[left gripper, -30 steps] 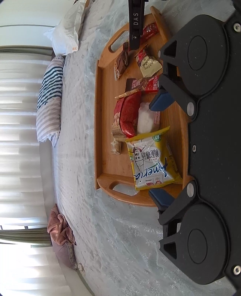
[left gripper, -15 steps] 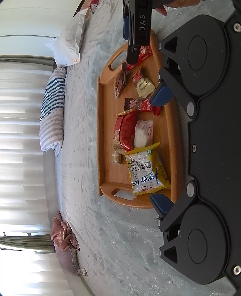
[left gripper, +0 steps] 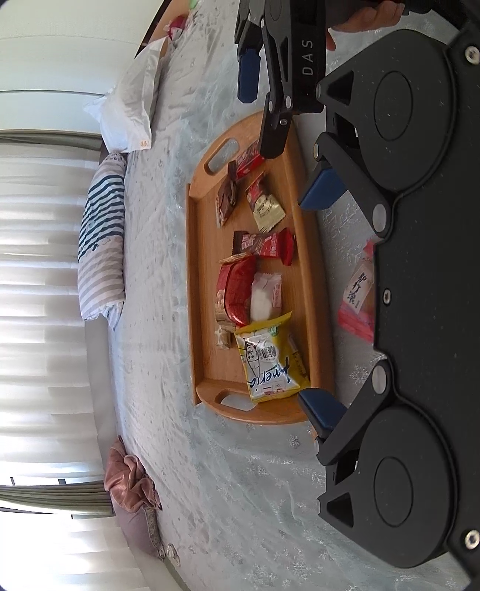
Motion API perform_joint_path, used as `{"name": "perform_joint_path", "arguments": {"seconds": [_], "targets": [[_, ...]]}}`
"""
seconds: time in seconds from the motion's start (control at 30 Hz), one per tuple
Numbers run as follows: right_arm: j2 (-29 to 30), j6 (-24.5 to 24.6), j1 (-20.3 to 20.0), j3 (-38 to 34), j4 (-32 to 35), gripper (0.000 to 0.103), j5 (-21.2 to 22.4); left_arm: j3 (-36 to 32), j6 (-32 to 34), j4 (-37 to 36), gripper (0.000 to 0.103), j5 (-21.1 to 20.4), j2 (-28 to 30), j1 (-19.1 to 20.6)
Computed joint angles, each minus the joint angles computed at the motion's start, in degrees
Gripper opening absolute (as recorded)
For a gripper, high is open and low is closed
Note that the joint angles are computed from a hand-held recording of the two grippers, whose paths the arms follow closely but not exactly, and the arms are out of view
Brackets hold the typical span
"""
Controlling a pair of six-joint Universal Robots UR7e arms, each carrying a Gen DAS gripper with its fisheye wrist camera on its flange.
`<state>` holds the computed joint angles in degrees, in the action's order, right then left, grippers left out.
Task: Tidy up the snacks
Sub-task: 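Move both tools back over the remaining snacks beside the tray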
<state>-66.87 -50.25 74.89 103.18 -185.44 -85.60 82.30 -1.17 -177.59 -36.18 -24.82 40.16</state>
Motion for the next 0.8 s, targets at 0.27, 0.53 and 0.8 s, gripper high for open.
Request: {"name": "perform_joint_path", "arguments": {"seconds": [0.27, 0.53, 0.8], "targets": [[-2.4, -2.1, -1.2, 3.4, -0.9, 0.099, 2.0, 4.4, -0.3, -1.8, 0.103, 2.6, -1.2, -2.1], [-4.7, -5.0, -2.9, 7.1, -1.7, 0.100, 3.8, 9.0, -10.0, -0.1, 0.103, -0.6, -4.1, -2.5], [-6.0, -8.0, -4.2, 9.5, -1.9, 0.101, 4.7, 12.5, -12.2, -0.4, 0.103, -0.7, -4.8, -3.0]]}}
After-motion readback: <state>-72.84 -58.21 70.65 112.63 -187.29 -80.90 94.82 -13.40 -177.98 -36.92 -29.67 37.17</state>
